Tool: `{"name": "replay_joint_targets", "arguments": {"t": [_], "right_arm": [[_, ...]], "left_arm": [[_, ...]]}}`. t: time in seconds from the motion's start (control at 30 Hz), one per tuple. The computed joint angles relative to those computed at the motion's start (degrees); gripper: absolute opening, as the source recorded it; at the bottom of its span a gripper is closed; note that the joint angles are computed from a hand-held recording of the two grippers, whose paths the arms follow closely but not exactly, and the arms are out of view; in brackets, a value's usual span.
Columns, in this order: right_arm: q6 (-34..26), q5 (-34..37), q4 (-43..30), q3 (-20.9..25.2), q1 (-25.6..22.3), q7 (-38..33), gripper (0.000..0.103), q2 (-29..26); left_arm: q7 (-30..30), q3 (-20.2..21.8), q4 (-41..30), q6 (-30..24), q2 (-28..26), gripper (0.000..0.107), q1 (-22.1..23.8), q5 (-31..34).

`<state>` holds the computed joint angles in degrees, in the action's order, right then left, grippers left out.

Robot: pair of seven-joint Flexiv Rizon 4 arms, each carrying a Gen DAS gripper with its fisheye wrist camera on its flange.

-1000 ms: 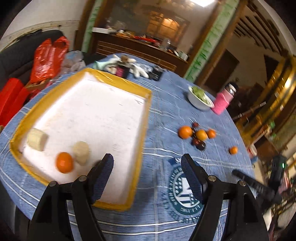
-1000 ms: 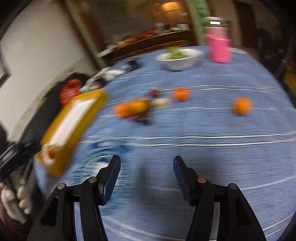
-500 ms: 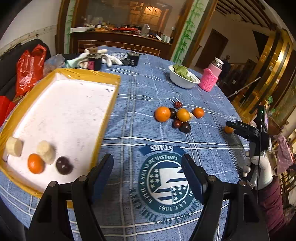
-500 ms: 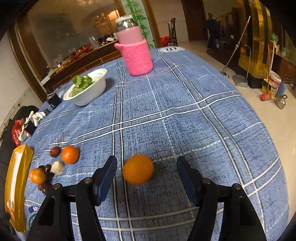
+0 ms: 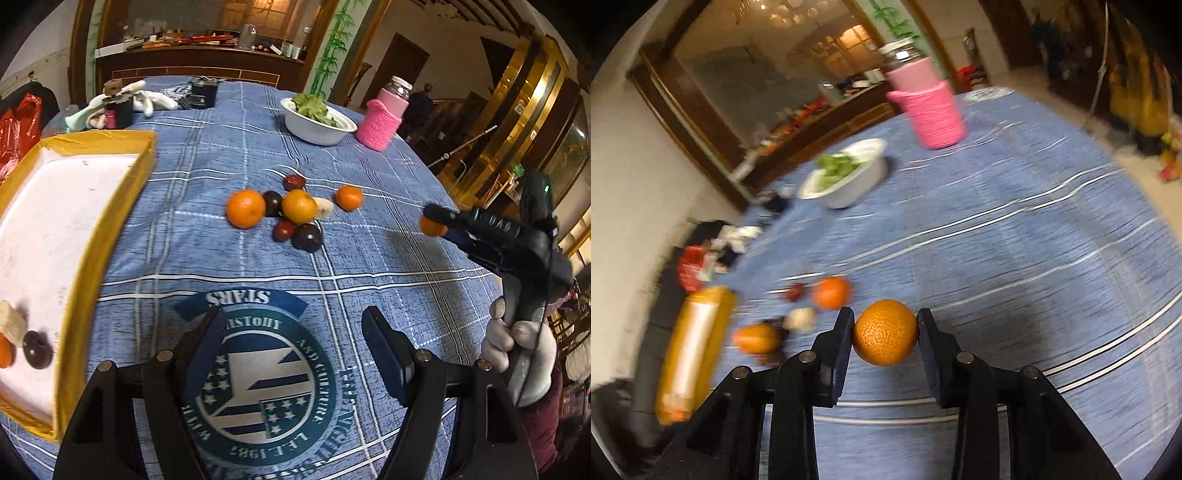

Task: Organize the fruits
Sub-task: 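Grasp the large orange with the right gripper while the left gripper grasps a tangerine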

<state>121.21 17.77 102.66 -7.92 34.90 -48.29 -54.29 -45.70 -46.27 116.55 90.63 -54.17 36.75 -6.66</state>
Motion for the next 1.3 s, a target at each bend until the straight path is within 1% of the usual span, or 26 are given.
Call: {"name": "replay_joint_targets", "arguments": {"t": [0.03, 0.1, 0.17, 0.2, 0.27, 0.37, 0.43, 0.5, 0.57, 0.63, 0.7, 0.83, 0.9, 1.03, 1.07, 1.1, 1.13, 1.17, 1.2, 1.23, 1.3], "right_arm": [[1.21, -1.87, -0.65, 2.42, -1.82, 0.21, 0.038, -0.21], [2.12, -4.87, -2.50, 4.72, -3.24, 0.59, 0.038, -1.10], [1.69, -5.40, -4.14, 4.32, -2.28, 0.20, 0.038, -1.97], [0.84, -4.74, -5.25, 2.83, -0.67, -0.42, 0.038, -2.63], [-0.30, -4.39, -6.14, 1.72, 0.51, -1.07, 0.038, -3.32], [-0.55, -5.22, -5.99, 2.83, -0.52, -0.90, 0.038, -3.81], [0.43, -6.55, -5.79, 4.75, -2.50, -0.24, 0.038, -4.00], [1.25, -7.53, -5.66, 5.85, -3.74, 0.27, 0.039, -4.10], [0.71, -7.57, -5.89, 5.48, -3.45, 0.45, 0.039, -4.11], [0.26, -7.60, -5.98, 5.16, -3.20, 0.58, 0.039, -4.16], [-0.17, -7.22, -6.02, 4.48, -2.62, 0.63, 0.038, -4.11], [-0.12, -7.84, -6.17, 4.80, -3.06, 0.88, 0.039, -4.24], [-0.52, -8.77, -6.30, 5.31, -3.60, 1.01, 0.039, -4.25], [-1.38, -10.42, -6.72, 5.84, -4.12, 1.26, 0.039, -4.43], [-1.46, -10.68, -6.76, 5.83, -4.11, 1.27, 0.039, -4.45], [-1.46, -10.70, -6.74, 5.68, -3.94, 1.25, 0.039, -4.46], [-1.49, -10.68, -6.73, 5.49, -3.77, 1.23, 0.039, -4.45], [-1.47, -10.55, -6.72, 5.29, -3.57, 1.22, 0.039, -4.44], [-1.40, -10.39, -6.69, 5.15, -3.40, 1.24, 0.039, -4.45], [-1.35, -10.30, -6.69, 5.07, -3.32, 1.25, 0.039, -4.46], [-1.55, -10.10, -6.73, 4.83, -3.18, 1.29, 0.039, -4.48]], "left_arm": [[-0.12, 0.57, -0.26, -0.10, 0.13, 0.075, -0.58, -0.06], [-0.51, 1.59, -0.88, 0.20, 0.33, 0.075, -1.75, -0.35], [-0.80, 2.12, -1.63, 0.51, 0.33, 0.075, -2.34, -0.60], [-1.07, 2.55, -2.22, 0.97, 0.36, 0.075, -2.86, -0.74], [-1.85, 3.33, -3.36, 2.14, 0.33, 0.075, -3.74, -0.94], [-3.76, 4.41, -5.68, 4.07, -0.11, 0.075, -4.97, -1.05], [-4.94, 5.14, -7.52, 4.83, -0.74, 0.075, -5.69, -0.87], [-5.82, 6.28, -9.88, 4.89, -1.58, 0.075, -6.87, -0.79], [-6.48, 7.07, -12.37, 3.85, -2.62, 0.075, -7.89, -1.17], [-6.05, 6.79, -14.86, 2.33, -4.16, 0.074, -8.41, -1.62], [-4.34, 6.55, -17.15, 1.52, -5.77, 0.074, -9.29, -1.50], [0.51, 7.41, -20.76, -0.21, -7.92, 0.074, -11.95, -1.13], [2.80, 7.32, -21.09, -0.41, -8.32, 0.066, -12.31, -1.23], [5.83, 8.84, -22.41, -1.55, -8.61, 0.065, -14.21, -2.60], [6.26, 8.95, -22.77, -2.64, -8.71, 0.065, -14.41, -3.36], [6.68, 9.04, -23.18, -3.77, -8.82, 0.062, -14.67, -4.26], [7.25, 9.10, -23.56, -5.03, -8.89, 0.059, -14.87, -5.17], [7.84, 9.52, -23.90, -5.96, -8.82, 0.049, -15.39, -5.91], [8.38, 9.92, -24.12, -5.74, -8.85, 0.035, -15.99, -6.49], [8.48, 11.20, -24.17, -4.43, -8.48, 0.034, -17.23, -6.92], [9.09, 10.94, -23.88, -4.43, -8.42, 0.033, -17.12, -7.91]]}}
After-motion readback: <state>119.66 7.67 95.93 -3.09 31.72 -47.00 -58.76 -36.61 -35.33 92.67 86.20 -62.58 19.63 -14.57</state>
